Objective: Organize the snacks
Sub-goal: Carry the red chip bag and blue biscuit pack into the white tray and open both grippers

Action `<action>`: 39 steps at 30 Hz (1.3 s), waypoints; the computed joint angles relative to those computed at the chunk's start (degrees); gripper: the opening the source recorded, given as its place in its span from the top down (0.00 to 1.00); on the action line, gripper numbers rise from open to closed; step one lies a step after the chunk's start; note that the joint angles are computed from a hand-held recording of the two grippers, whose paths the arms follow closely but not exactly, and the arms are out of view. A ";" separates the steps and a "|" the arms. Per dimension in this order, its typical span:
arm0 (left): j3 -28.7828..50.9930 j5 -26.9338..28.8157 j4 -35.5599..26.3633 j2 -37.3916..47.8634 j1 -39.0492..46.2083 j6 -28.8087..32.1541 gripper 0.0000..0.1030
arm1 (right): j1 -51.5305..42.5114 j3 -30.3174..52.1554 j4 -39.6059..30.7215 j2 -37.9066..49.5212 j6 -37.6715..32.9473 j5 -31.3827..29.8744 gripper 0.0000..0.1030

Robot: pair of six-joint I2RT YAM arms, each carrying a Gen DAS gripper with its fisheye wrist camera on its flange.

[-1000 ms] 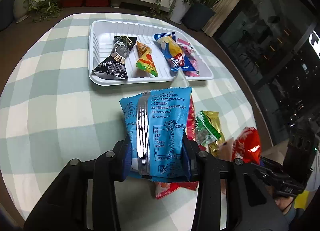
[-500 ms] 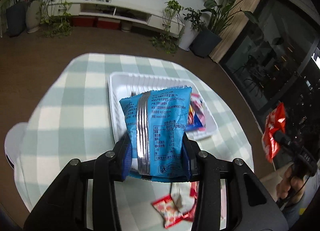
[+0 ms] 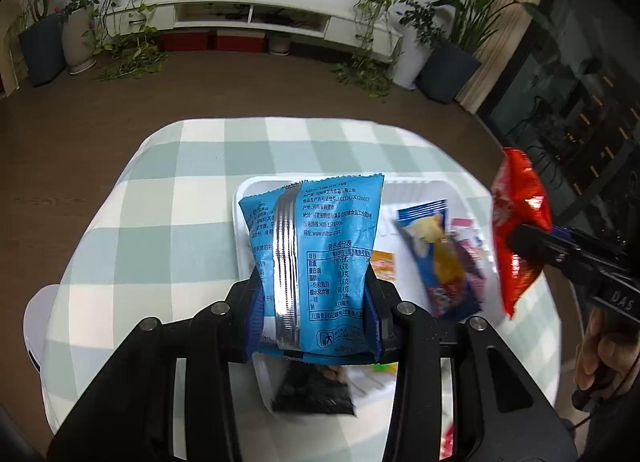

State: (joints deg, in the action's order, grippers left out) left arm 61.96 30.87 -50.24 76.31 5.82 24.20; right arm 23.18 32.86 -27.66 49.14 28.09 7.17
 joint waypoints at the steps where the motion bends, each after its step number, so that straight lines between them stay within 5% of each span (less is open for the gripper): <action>1: -0.67 -0.32 1.32 0.68 -0.45 -0.33 0.64 | -1.29 -0.31 2.68 3.20 -0.63 -1.36 0.64; 14: -5.92 -4.71 11.99 4.29 -8.00 -3.24 0.63 | -1.40 0.26 13.77 20.57 -3.21 -2.65 0.64; 34: -7.08 -5.82 14.05 6.93 -9.63 -4.17 0.55 | 0.94 -1.15 17.68 25.28 -0.73 -0.48 0.56; 39: -6.79 -5.34 13.87 6.70 -8.49 -3.86 0.44 | 0.77 -2.15 17.61 23.28 -0.48 -0.71 0.50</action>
State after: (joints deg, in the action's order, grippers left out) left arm 55.16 25.53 -36.36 83.01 -2.67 20.34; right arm 23.95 30.71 -10.05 72.42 27.61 6.46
